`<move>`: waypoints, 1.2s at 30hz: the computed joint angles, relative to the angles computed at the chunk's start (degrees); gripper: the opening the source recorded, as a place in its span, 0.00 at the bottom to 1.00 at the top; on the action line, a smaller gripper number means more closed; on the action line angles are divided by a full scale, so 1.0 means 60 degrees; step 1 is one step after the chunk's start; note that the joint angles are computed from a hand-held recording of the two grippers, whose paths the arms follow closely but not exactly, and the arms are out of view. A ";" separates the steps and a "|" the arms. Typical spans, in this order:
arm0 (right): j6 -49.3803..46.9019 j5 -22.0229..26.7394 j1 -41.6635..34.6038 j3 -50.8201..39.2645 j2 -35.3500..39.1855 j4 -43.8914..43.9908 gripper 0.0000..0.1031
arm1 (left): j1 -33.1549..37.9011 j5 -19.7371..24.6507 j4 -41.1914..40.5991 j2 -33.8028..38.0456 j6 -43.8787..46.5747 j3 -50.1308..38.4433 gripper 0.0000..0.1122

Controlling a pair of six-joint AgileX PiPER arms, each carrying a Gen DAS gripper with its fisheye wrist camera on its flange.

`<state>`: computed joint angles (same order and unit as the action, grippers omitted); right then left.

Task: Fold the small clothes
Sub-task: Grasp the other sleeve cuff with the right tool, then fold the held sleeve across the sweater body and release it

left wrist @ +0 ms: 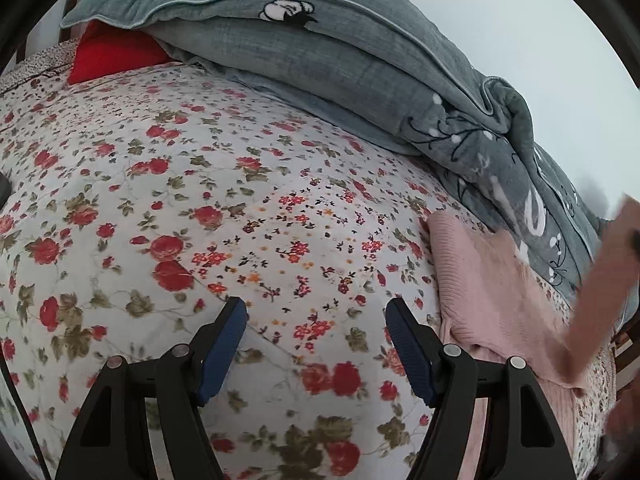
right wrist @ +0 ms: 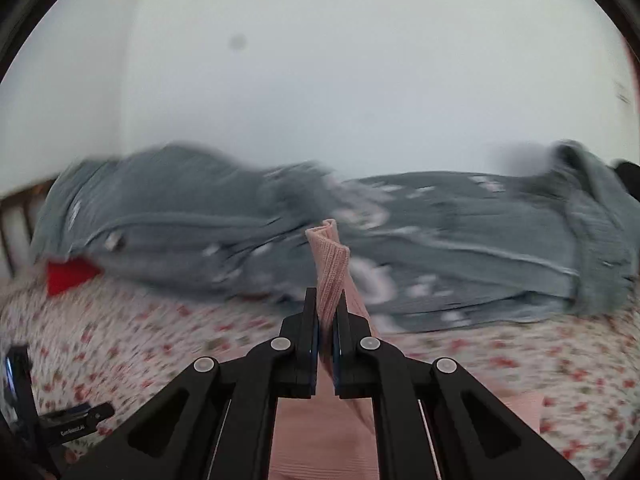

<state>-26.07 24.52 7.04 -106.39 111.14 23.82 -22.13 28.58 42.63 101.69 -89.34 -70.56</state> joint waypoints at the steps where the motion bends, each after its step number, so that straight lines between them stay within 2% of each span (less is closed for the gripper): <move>1: 0.0483 -0.0018 0.0463 -0.0036 0.0233 -0.0679 0.05 | 0.0033 0.0017 -0.0120 -0.0007 0.0157 0.0005 0.63; 7: 0.2240 0.1296 0.1896 -0.1346 0.2098 -0.3185 0.06 | 0.0124 -0.0185 -0.0617 0.0013 0.0335 -0.0058 0.63; 8: 0.2011 0.1793 0.1915 -0.1683 0.2345 -0.2967 0.06 | 0.0107 -0.0183 -0.0688 0.0065 0.0450 -0.0140 0.63; 9: 0.1600 0.2651 0.1827 -0.2275 0.2667 -0.2494 0.08 | 0.0069 -0.0108 -0.0746 0.0125 0.0560 -0.0247 0.63; 11: 0.0716 0.4358 0.1574 -0.3414 0.3398 -0.1323 0.27 | -0.0019 0.0046 -0.0848 0.0310 0.0795 -0.0519 0.63; 12: 0.0552 0.4842 0.1478 -0.3617 0.3486 -0.1135 0.30 | -0.0050 0.0096 -0.0931 0.0411 0.0933 -0.0661 0.63; 13: 0.0518 0.4945 0.1430 -0.3460 0.3328 -0.1128 0.31 | -0.0070 0.0116 -0.0973 0.0474 0.1017 -0.0747 0.63; 15: -0.0226 0.4326 0.0979 -0.1999 0.2298 -0.0242 0.35 | -0.0137 0.0095 -0.1042 0.0592 0.1152 -0.0897 0.63; 16: -0.0880 0.3841 0.0636 -0.1045 0.1673 0.0519 0.42 | -0.0160 -0.0087 -0.1117 0.0626 0.1286 -0.0922 0.63; 17: -0.1378 0.3533 0.0326 -0.0352 0.1180 0.1119 0.53 | -0.0164 -0.0307 -0.1218 0.0643 0.1438 -0.0921 0.63; 19: -0.2770 0.2932 -0.0647 0.1160 0.0129 0.2606 0.65 | -0.0184 -0.0902 -0.1618 0.0718 0.1923 -0.0973 0.63; 22: -0.3912 0.2837 -0.2103 0.2004 -0.0503 0.3626 0.65 | -0.0241 -0.1574 -0.2450 0.0965 0.2835 -0.1258 0.63; 24: -0.4259 0.2754 -0.3028 0.2219 -0.0551 0.3788 0.65 | -0.0344 -0.1586 -0.2802 0.1286 0.3292 -0.1726 0.62; 26: -0.4283 0.2663 -0.3698 0.2011 -0.0267 0.3638 0.65 | -0.0446 -0.1300 -0.3088 0.1673 0.3684 -0.2336 0.60; 28: -0.3988 0.2691 -0.4290 0.1614 0.0191 0.3314 0.65 | -0.0480 -0.1193 -0.3333 0.2035 0.3982 -0.2828 0.46; 32: -0.3405 0.4112 -0.5432 0.0023 0.1611 0.3481 0.65 | -0.0384 -0.1558 -0.3688 0.2310 0.4029 -0.3051 0.40; 35: -0.3019 0.4929 -0.5618 -0.1025 0.2346 0.3690 0.65 | -0.0244 -0.1605 -0.4765 0.2573 0.5095 -0.3385 0.38; 36: -0.2980 0.5002 -0.5581 -0.1175 0.2465 0.3695 0.65 | -0.0221 -0.1475 -0.5161 0.2703 0.5527 -0.3551 0.33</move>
<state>-43.95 54.53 -26.44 -113.44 125.93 45.99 -23.46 19.73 11.67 117.91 -56.17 -91.87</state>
